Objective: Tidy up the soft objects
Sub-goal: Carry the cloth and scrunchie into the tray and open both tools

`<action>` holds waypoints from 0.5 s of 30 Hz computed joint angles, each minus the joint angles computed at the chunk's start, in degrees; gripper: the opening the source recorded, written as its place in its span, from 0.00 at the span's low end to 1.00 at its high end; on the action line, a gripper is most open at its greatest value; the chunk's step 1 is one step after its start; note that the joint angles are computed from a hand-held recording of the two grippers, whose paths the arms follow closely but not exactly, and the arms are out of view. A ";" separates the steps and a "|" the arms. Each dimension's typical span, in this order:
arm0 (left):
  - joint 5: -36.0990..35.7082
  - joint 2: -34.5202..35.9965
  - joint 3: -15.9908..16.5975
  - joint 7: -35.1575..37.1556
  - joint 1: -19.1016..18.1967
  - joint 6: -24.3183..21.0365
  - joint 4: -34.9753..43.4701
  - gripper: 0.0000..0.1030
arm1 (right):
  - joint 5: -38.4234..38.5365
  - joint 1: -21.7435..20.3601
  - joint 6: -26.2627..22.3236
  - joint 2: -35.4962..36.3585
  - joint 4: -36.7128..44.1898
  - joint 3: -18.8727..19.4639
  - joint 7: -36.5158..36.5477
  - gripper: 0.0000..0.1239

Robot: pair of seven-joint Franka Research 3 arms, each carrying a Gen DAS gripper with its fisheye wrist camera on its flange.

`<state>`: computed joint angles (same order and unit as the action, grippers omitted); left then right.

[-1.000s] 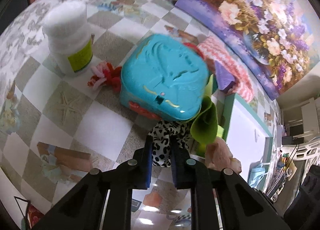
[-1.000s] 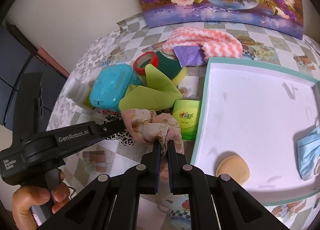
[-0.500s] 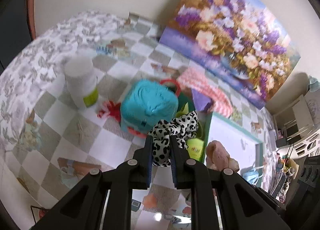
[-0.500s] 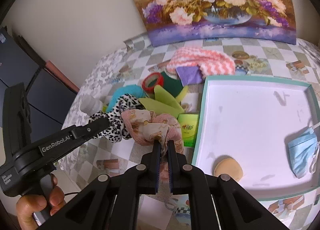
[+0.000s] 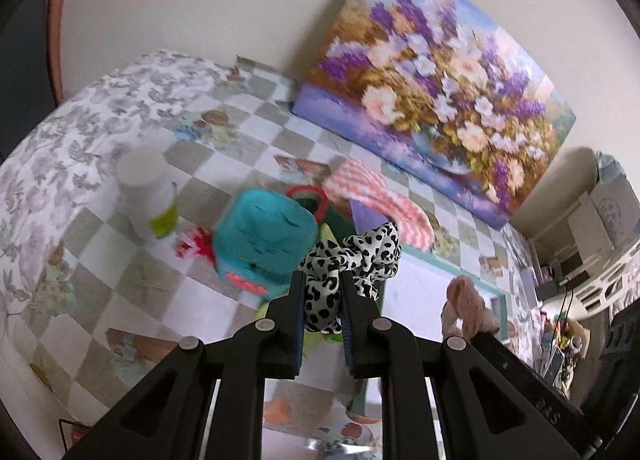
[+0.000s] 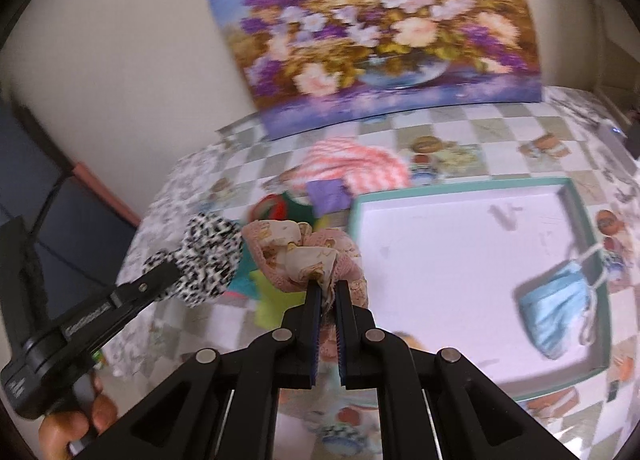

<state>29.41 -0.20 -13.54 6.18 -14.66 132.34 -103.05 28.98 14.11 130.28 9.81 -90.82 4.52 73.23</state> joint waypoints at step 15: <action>-4.09 19.28 1.22 14.74 -5.82 -8.80 26.35 0.16 | -15.51 -0.92 4.12 6.37 5.83 -3.89 16.56 0.06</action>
<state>25.31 19.08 -12.33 20.92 -20.48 123.54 -76.69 13.47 13.19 134.40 16.19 -84.99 0.63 89.80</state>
